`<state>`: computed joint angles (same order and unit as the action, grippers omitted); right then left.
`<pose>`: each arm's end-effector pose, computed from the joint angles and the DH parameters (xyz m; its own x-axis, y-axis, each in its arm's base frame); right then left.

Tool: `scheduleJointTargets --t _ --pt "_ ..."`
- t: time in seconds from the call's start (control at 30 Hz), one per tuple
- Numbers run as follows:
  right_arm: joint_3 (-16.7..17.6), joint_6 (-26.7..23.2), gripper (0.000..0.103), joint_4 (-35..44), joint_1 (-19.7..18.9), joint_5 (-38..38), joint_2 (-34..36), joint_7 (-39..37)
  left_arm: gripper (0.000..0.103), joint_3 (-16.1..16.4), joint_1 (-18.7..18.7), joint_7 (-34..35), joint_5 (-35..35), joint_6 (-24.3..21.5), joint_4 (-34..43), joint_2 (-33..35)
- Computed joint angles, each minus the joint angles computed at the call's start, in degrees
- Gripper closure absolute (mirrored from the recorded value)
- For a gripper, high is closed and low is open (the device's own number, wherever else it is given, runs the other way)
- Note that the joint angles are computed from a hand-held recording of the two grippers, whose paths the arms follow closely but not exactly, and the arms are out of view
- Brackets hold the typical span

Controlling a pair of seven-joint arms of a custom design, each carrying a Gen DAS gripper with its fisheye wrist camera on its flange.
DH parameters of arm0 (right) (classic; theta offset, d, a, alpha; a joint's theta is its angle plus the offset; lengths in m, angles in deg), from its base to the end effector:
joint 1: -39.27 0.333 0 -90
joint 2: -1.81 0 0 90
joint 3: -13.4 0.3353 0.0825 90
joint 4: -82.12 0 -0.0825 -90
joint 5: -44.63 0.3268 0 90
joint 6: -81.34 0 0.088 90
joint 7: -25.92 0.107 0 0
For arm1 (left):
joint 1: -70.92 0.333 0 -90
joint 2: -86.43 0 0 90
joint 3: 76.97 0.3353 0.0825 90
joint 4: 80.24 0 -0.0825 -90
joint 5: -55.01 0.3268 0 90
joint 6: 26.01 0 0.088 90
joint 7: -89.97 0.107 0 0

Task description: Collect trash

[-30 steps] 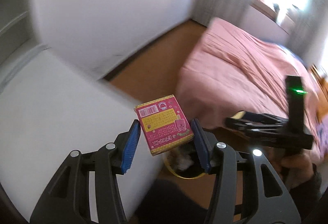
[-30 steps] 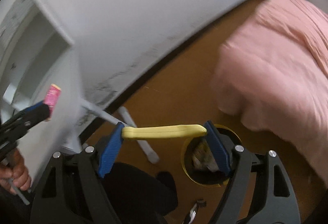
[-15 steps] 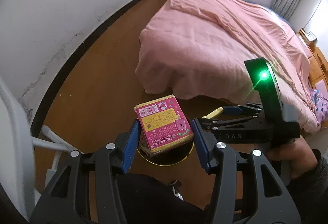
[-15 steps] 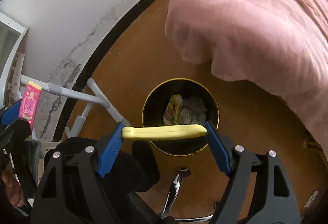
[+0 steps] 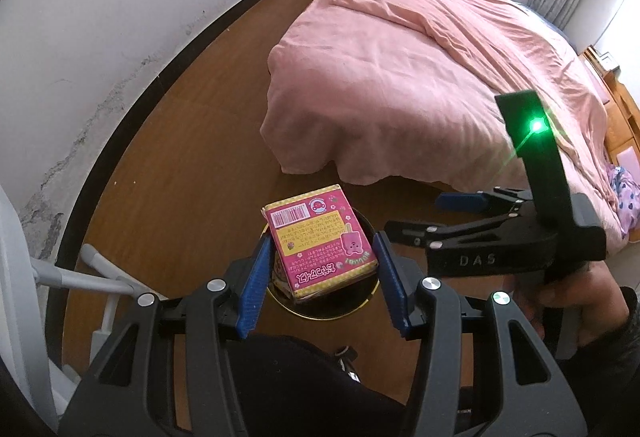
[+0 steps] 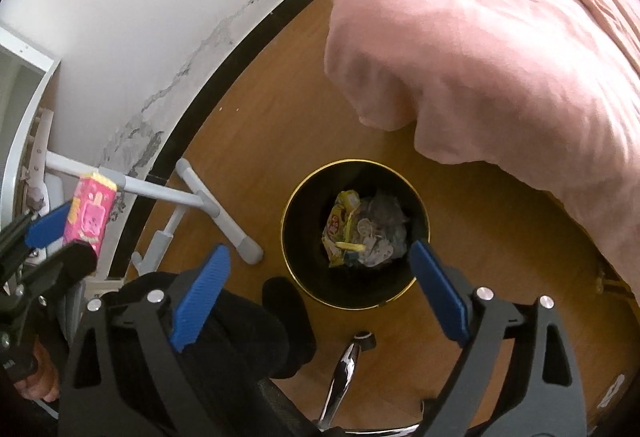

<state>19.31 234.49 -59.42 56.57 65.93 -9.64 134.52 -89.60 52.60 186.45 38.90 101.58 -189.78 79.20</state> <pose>0.4072 0.1646 0.4648 -0.1540 -0.9214 -0.3569 -0.9346 0.2530 -0.2499 0.4232 -0.2723 0.6271 -0.5384 -0.8193 0.1971 -0.7984 0.4211 -0.4304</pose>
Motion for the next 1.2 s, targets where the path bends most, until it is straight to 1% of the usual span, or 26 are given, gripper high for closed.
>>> scheduleJointTargets --t 0.1,0.2,0.27,0.37,0.43,0.5,0.57,0.6,0.7,0.73,0.77,0.8,0.87,0.93,0.97,1.03,1.07,1.1,1.13,1.2 --pt "0.3 0.4 0.014 -0.5 -1.2 -1.7 -0.8 2.7 0.053 -0.3 -0.3 0.2 0.0 -0.4 -0.1 0.3" --pt "0.9 1.2 0.014 -1.7 -3.3 -5.1 -2.4 7.2 0.053 -0.6 -0.8 1.3 -1.0 -1.0 0.0 1.1" --pt "1.5 2.4 0.014 -2.9 -4.8 -7.4 -4.0 10.6 0.053 -1.0 -1.2 2.0 -1.7 -1.3 0.3 2.0" --pt "1.6 3.7 0.014 -4.2 -6.2 -9.0 -5.8 13.5 0.053 -1.7 -1.5 2.3 -1.6 -1.1 1.2 3.6" --pt "1.8 4.3 0.014 -5.1 -7.1 -9.8 -6.9 15.1 0.050 -2.3 -1.8 1.7 -0.7 -0.4 1.7 4.4" --pt "1.8 4.9 0.014 -5.7 -7.5 -10.1 -7.5 16.0 0.037 -2.8 -1.9 0.0 1.4 -0.1 2.4 4.8" --pt "1.4 5.4 0.014 -6.0 -7.3 -9.8 -8.0 15.8 0.032 -3.0 -2.1 -0.5 1.8 0.8 2.4 4.3" --pt "1.6 5.6 0.013 -6.2 -7.4 -9.9 -8.3 15.9 0.027 -3.0 -2.1 -0.5 1.9 0.9 2.5 3.9" --pt "1.9 6.1 0.013 -6.3 -7.1 -9.9 -8.8 15.6 0.020 -2.8 -2.2 -0.8 3.4 1.6 2.2 1.9" --pt "2.2 6.1 0.013 -6.1 -7.2 -10.4 -8.9 15.6 0.019 -2.5 -2.2 -0.7 3.6 1.7 1.9 0.9" --pt "2.8 5.8 0.013 -5.7 -7.4 -11.2 -8.9 15.7 0.015 -2.3 -2.1 -1.1 4.1 1.6 1.8 -0.1" --pt "3.3 5.7 0.013 -5.5 -7.6 -11.8 -8.9 16.1 0.015 -2.0 -2.0 -1.7 4.6 1.4 1.8 -1.1" --pt "5.4 5.0 0.013 -4.5 -8.7 -15.0 -9.2 17.8 0.014 -0.8 -1.6 -1.9 4.5 0.6 1.1 -4.3" --pt "8.2 4.4 0.013 -2.7 -9.8 -19.4 -9.2 20.2 0.011 1.1 -1.1 -1.8 3.6 1.2 -0.8 -8.8" --pt "9.1 4.4 0.013 -1.6 -9.7 -20.9 -9.1 21.1 0.011 2.0 -0.6 -2.1 3.8 1.5 -1.9 -11.3" --pt "11.2 3.4 0.013 2.2 -9.1 -23.9 -8.4 23.1 0.011 3.8 0.8 -3.2 5.5 1.2 -3.6 -16.2" --pt "11.7 3.6 0.013 4.0 -8.3 -24.9 -7.9 23.6 0.010 4.8 1.9 -3.8 7.0 0.7 -4.6 -18.9" --pt "12.2 4.3 0.009 6.0 -7.3 -25.7 -7.1 23.8 0.009 5.9 3.2 -4.3 8.9 0.5 -5.9 -22.1" --pt "13.4 4.5 0.008 9.7 -6.0 -27.3 -5.4 23.5 0.008 6.7 4.5 -5.1 10.6 0.4 -6.8 -24.3" --pt "14.6 4.1 0.008 16.3 -3.6 -30.4 -1.5 22.6 0.007 8.8 8.0 -7.6 14.2 -0.4 -8.6 -29.0"
